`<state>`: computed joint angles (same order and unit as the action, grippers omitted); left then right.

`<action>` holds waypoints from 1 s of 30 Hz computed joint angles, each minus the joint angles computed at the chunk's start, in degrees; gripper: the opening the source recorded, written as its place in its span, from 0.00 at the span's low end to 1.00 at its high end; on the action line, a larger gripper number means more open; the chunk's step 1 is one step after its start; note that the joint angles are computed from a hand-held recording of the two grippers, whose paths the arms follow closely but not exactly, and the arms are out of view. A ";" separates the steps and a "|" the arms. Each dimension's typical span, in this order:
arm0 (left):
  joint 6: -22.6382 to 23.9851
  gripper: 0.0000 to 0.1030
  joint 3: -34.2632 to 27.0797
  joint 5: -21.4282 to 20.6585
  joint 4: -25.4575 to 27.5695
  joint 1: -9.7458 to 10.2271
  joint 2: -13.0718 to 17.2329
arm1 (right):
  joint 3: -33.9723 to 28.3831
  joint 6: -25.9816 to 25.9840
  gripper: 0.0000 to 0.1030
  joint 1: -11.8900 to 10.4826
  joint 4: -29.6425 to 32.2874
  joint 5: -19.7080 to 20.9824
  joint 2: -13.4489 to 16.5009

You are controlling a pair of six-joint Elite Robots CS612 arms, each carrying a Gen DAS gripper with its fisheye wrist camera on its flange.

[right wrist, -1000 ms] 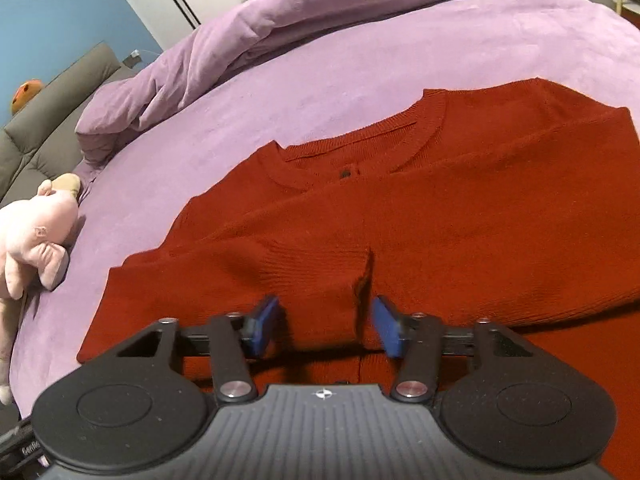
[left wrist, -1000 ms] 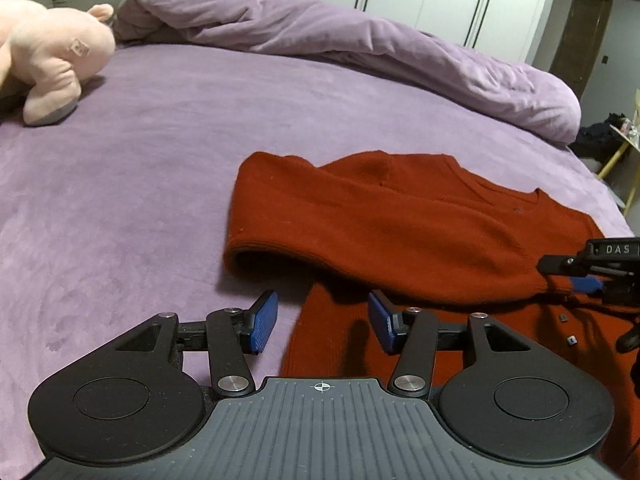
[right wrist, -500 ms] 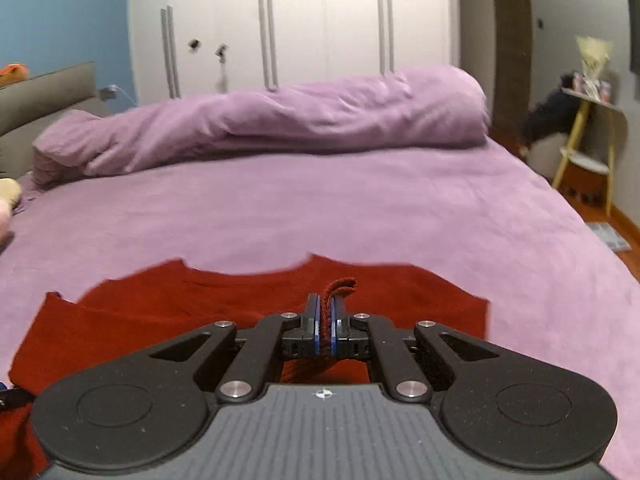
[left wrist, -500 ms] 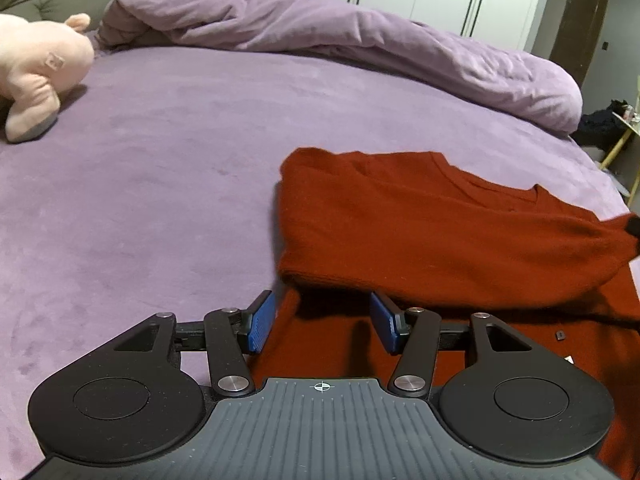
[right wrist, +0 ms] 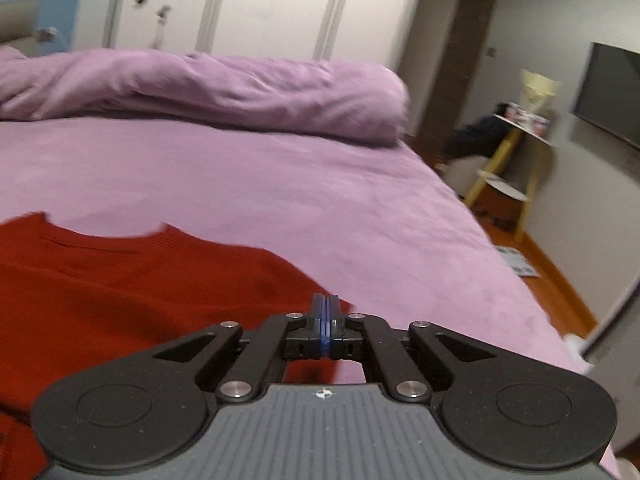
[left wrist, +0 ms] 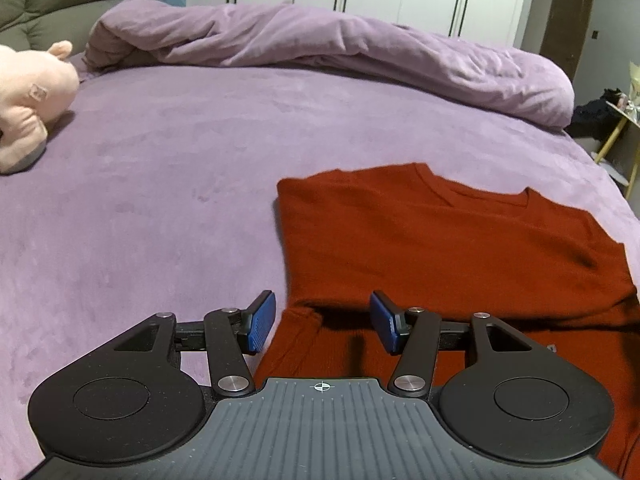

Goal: Fold small clothes

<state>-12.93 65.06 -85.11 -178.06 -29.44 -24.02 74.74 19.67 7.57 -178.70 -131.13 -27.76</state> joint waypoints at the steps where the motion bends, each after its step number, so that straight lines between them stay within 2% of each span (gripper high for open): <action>1: 0.04 0.56 -0.14 0.21 -0.52 -0.03 0.09 | 0.13 2.93 0.01 -0.11 1.68 0.56 -0.38; 2: 0.22 0.57 -0.44 0.54 -1.41 -0.10 0.34 | 0.86 5.58 0.04 -0.28 0.96 2.81 -0.85; 3: 0.40 0.58 -0.95 0.94 -1.76 -0.20 0.64 | 1.82 7.29 0.05 -0.50 -2.12 7.35 -1.17; 6: -0.18 0.58 -4.05 1.14 0.05 -0.49 2.00 | 2.13 8.26 0.05 -0.79 -10.77 24.06 -0.36; 8: -0.69 0.58 -6.67 1.16 0.98 -0.78 3.36 | 0.29 7.97 0.05 -0.67 -12.13 32.50 1.04; 9: -0.46 0.58 -7.82 1.31 1.28 -0.94 4.00 | -1.34 8.05 0.05 -0.49 -11.74 35.74 2.04; 11: 0.90 0.61 -10.47 2.30 2.21 -1.38 5.58 | -4.54 7.46 0.05 -0.12 -10.54 39.11 4.02; 14: 3.42 0.61 -13.92 5.28 5.39 -2.08 7.54 | -7.62 4.15 0.04 0.01 -7.78 37.62 5.96; 15: 4.01 0.61 -14.71 6.16 6.25 -2.23 8.04 | -7.33 2.89 0.03 -0.30 -8.78 37.26 6.15; 16: 4.49 0.61 -15.27 6.61 6.76 -2.28 8.43 | -6.82 1.46 0.04 -0.40 -8.91 34.50 6.05; 17: 5.06 0.61 -15.62 6.74 6.36 -2.26 8.83 | -6.23 -0.58 0.04 -0.41 -6.65 29.34 5.57; 18: 5.47 0.64 -15.74 6.81 5.55 -2.23 9.10 | -5.19 -1.60 0.04 -0.54 -6.01 25.81 5.14; 19: 5.87 0.66 -15.80 6.81 4.99 -2.20 9.28 | -3.34 -2.07 0.00 -1.26 -7.12 24.33 4.59; 21: 6.71 0.71 -15.94 6.76 4.20 -2.12 9.62 | 1.13 -0.19 0.00 -3.21 -11.76 26.12 3.10; 23: 7.00 0.73 -16.03 6.34 3.73 -2.02 9.83 | 3.77 -0.22 0.00 -4.02 -13.92 23.24 2.08; 25: 7.06 0.74 -16.09 6.32 3.81 -1.99 9.86 | 5.08 -0.86 0.00 -4.37 -15.65 22.82 1.75; 28: 6.16 0.73 -14.63 5.44 4.48 -1.80 8.72 | 4.31 -1.19 0.00 -3.24 -12.34 19.37 1.35; 30: 5.35 0.72 -12.81 4.45 4.58 -1.60 7.47 | 4.69 1.08 0.03 -2.54 -10.48 20.49 0.37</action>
